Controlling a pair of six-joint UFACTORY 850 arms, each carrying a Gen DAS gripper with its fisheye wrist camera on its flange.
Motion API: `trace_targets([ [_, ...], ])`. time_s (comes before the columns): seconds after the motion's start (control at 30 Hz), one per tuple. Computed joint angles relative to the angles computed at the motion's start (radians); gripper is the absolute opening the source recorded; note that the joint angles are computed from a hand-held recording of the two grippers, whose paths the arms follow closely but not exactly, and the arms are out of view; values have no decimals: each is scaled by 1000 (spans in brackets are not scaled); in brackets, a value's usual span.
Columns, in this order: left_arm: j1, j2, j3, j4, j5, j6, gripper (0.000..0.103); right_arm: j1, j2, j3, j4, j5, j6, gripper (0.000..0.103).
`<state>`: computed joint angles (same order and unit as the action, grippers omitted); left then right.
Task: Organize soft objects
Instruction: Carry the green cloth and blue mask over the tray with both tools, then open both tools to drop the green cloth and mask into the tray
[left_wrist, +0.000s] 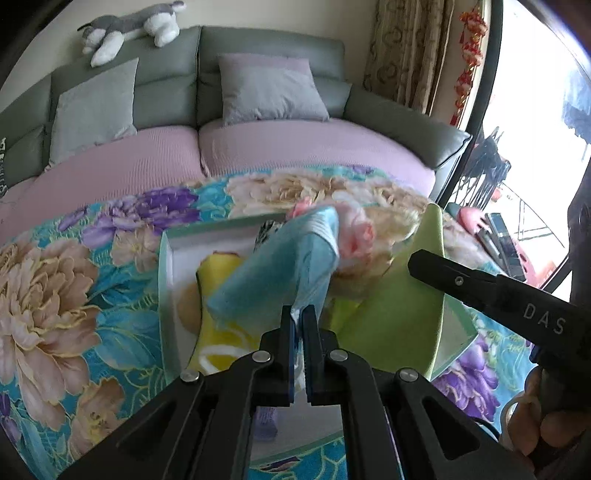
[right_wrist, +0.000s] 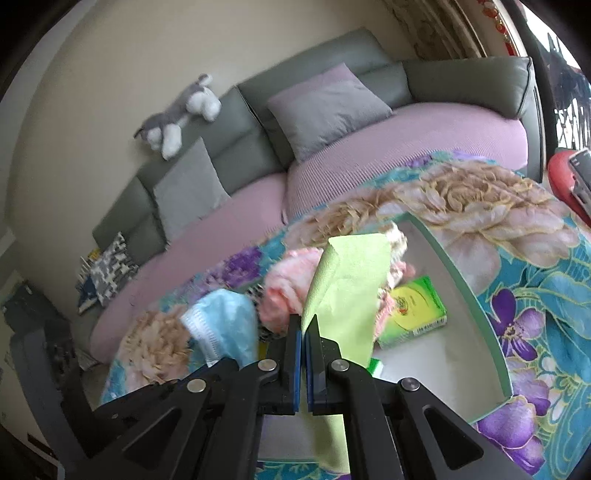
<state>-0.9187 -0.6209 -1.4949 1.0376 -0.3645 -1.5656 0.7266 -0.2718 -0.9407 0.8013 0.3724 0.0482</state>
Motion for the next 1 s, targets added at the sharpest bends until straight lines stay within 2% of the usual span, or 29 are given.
trace_targets([
  [0.07,3,-7,-4,-53,-4,44,4,-4,-11,-10,26,-20,-31,2],
  [0.17,7,-15,-8,-116,-4,95,4,1,-31,-36,213,-43,-239,2],
  [0.33,7,-23,-14,-173,-2,148,5,-2,-54,-63,440,-69,-481,3],
  [0.53,6,-13,-3,-215,1,180,6,-2,-56,-70,598,-70,-644,6],
  [0.63,2,-1,8,-235,1,191,16,0,-55,-71,643,-67,-686,6],
  [0.7,0,8,19,-229,2,176,34,0,-54,-70,670,-70,-712,6],
  [0.73,-2,13,24,-222,0,166,37,0,-53,-68,695,-68,-734,6],
  [1.0,-12,55,75,-204,-19,119,44,0,-47,-59,776,-73,-811,6],
])
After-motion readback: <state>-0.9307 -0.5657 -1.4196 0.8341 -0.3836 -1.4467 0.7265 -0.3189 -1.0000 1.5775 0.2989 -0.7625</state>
